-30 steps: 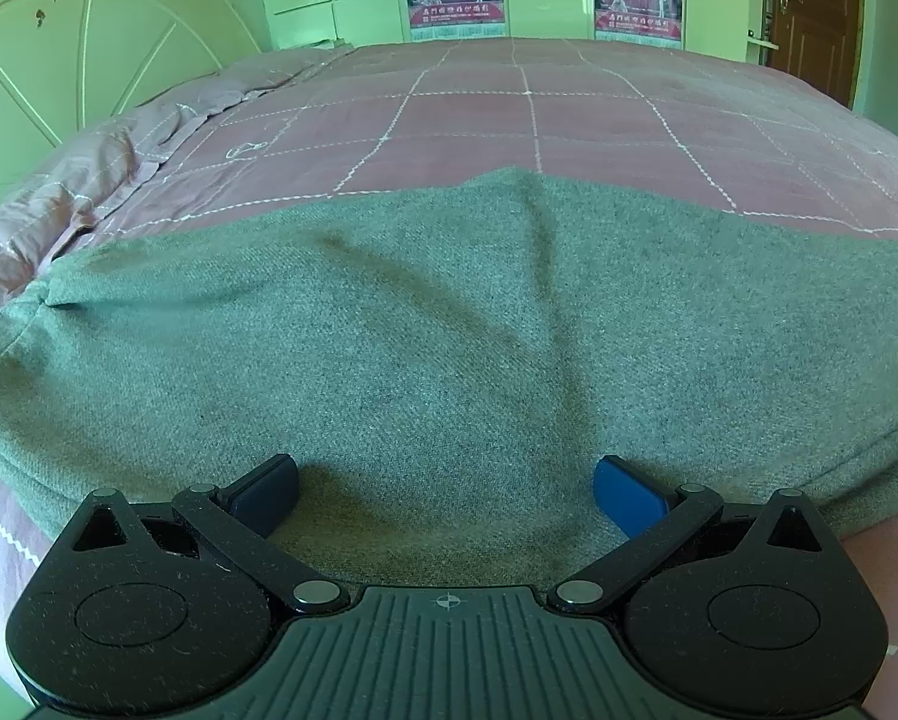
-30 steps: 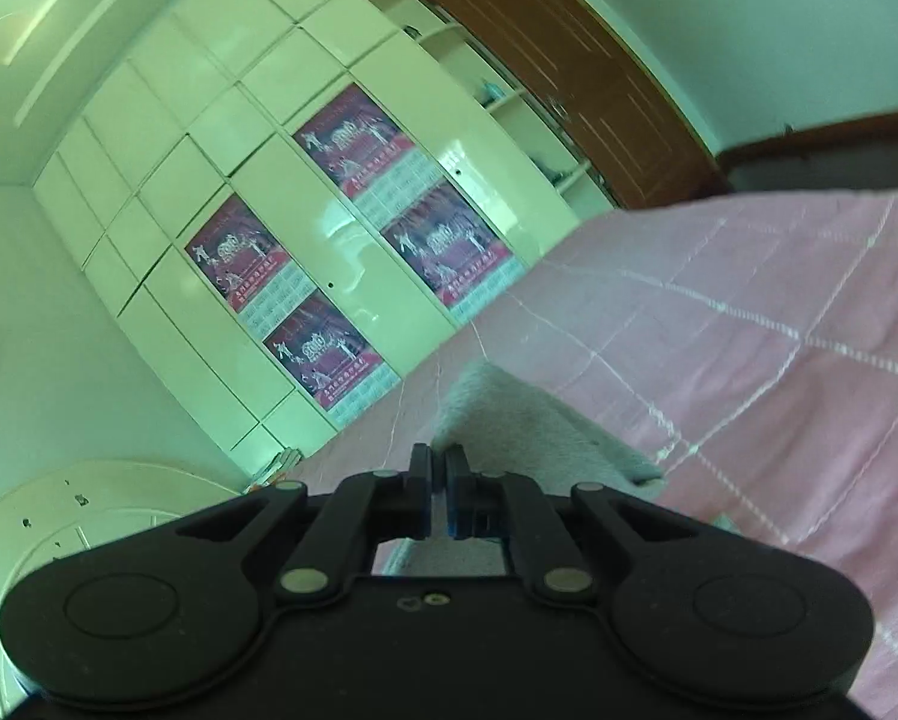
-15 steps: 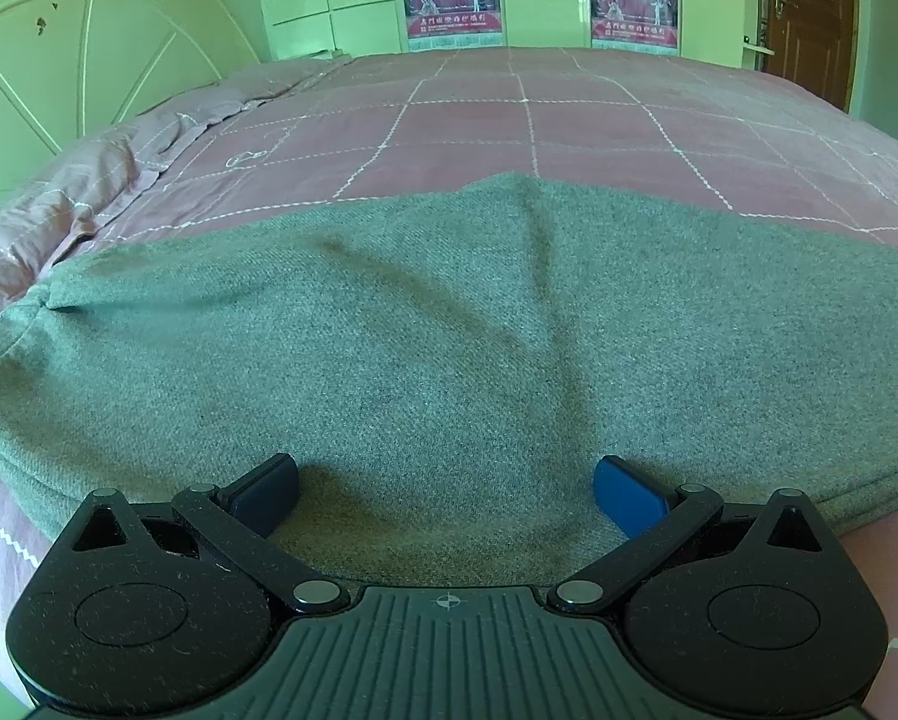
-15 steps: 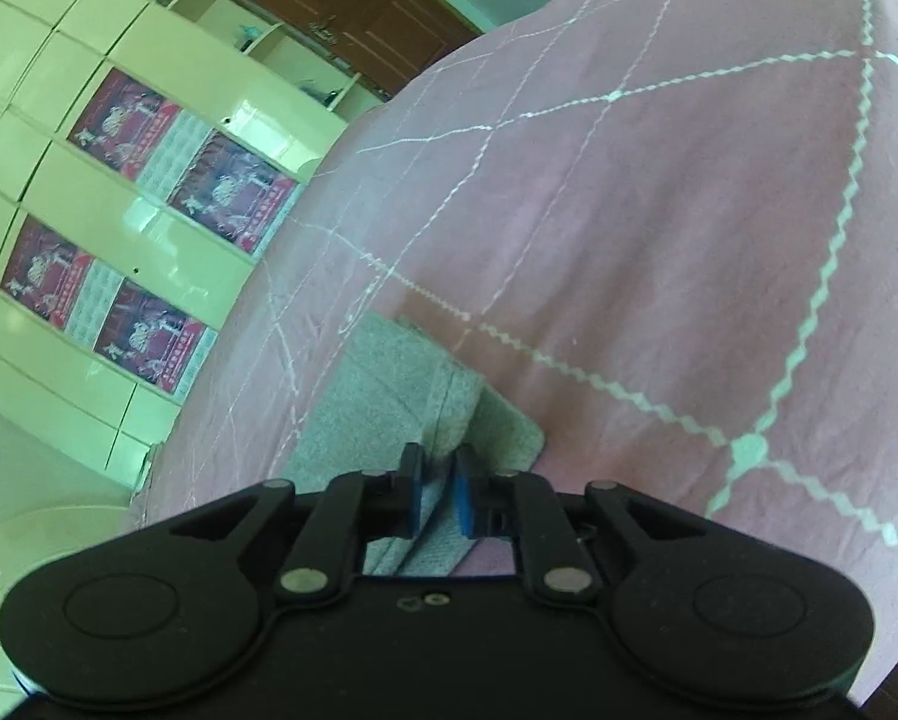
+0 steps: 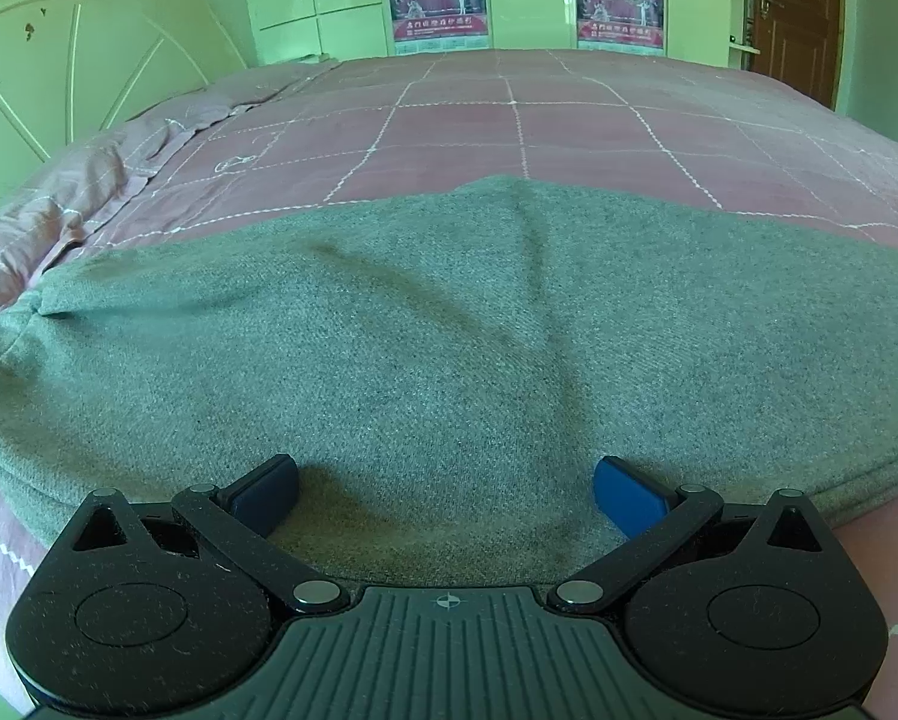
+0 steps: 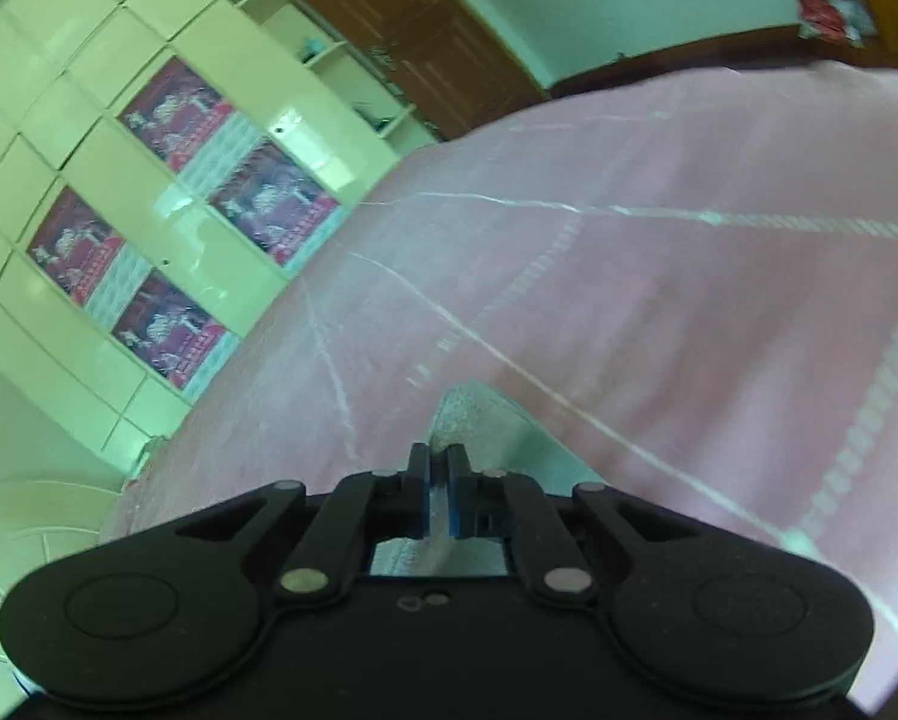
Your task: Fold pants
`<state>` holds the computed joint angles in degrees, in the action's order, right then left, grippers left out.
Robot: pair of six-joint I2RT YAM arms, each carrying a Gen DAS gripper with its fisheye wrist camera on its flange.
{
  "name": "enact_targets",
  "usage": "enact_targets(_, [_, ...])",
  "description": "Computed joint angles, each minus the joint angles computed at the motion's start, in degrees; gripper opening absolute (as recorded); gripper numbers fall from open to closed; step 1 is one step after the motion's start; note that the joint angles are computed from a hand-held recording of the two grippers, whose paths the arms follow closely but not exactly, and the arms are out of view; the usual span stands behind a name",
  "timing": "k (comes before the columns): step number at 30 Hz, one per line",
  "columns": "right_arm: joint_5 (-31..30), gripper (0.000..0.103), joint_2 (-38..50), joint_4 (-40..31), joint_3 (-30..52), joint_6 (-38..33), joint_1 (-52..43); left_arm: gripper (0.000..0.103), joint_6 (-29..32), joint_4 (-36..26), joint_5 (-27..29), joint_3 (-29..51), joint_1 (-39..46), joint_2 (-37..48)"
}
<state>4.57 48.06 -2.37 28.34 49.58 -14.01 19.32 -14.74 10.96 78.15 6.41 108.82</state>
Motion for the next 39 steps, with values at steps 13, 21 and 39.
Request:
enact_targets(13, [-10.0, 0.002, -17.2, -4.9, -13.2, 1.5, -10.3, 0.103, -0.4, 1.6, -0.1, -1.1, 0.0, -0.3])
enact_targets(21, [-14.4, 0.03, 11.3, 24.4, -13.7, 10.6, -3.4, 0.103, -0.6, 1.7, -0.3, -1.2, -0.2, -0.4])
enact_targets(39, [-5.8, 0.0, -8.9, 4.8, -3.9, -1.9, 0.4, 0.103, -1.5, 3.3, -0.2, -2.6, -0.2, -0.8])
